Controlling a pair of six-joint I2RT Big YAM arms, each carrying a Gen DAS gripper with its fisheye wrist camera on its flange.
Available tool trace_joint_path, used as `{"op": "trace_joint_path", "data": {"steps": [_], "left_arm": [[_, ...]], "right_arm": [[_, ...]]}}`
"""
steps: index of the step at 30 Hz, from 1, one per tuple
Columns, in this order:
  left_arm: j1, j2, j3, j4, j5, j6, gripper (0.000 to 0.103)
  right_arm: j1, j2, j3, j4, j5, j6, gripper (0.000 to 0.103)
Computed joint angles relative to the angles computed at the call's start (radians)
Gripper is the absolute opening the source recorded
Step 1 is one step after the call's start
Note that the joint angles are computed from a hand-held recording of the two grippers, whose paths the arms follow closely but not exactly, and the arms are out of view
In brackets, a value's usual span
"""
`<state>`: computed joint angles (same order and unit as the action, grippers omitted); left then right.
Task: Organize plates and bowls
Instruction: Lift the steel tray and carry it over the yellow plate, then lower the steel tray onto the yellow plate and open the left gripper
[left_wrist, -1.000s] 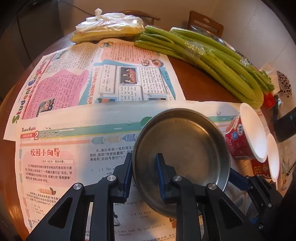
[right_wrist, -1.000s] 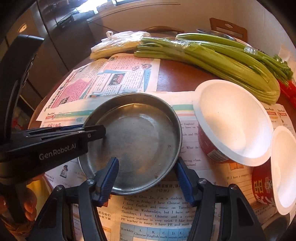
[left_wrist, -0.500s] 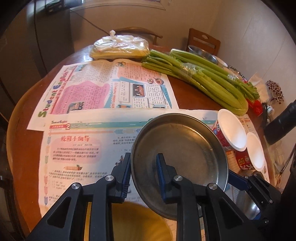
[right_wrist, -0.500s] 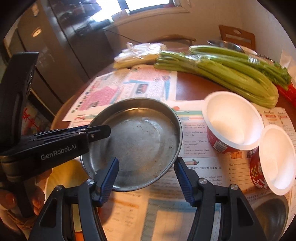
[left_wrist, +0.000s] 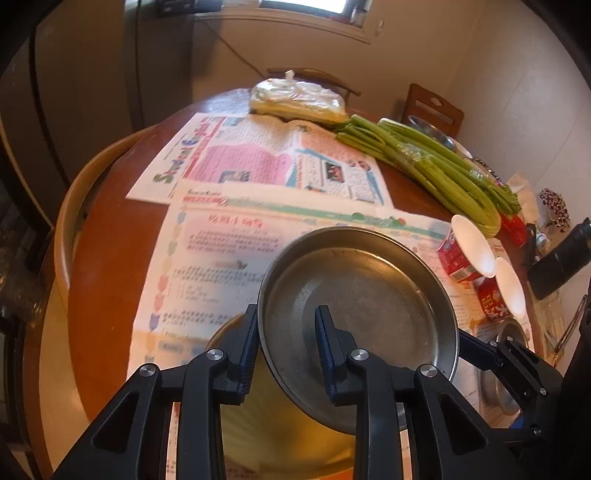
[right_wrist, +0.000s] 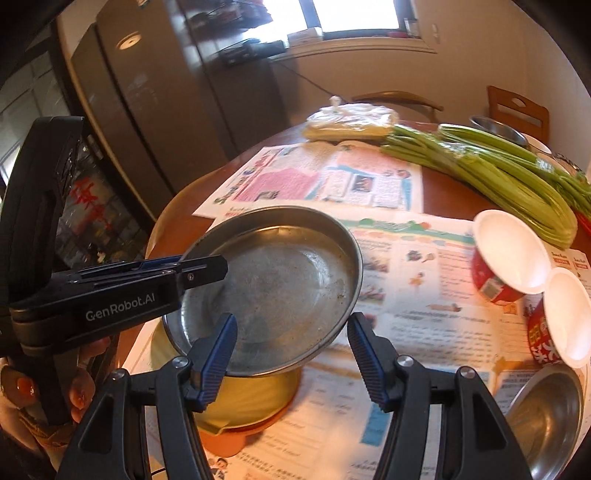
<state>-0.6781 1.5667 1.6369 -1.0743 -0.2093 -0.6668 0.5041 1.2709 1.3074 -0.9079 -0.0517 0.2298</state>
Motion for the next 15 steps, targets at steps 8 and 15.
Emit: {"op": "trace_joint_path", "data": {"steps": [8,15], "left_arm": [[-0.002,-0.059,-0.099,0.013,-0.024,-0.025,0.029],[-0.012,-0.071,-0.129,0.000,-0.064,-0.032,0.029]], "right_arm": [[0.055,0.018,-0.018,-0.005,0.014,0.003,0.063],[0.087,0.040,-0.018,-0.018,0.038,-0.015,0.063]]}}
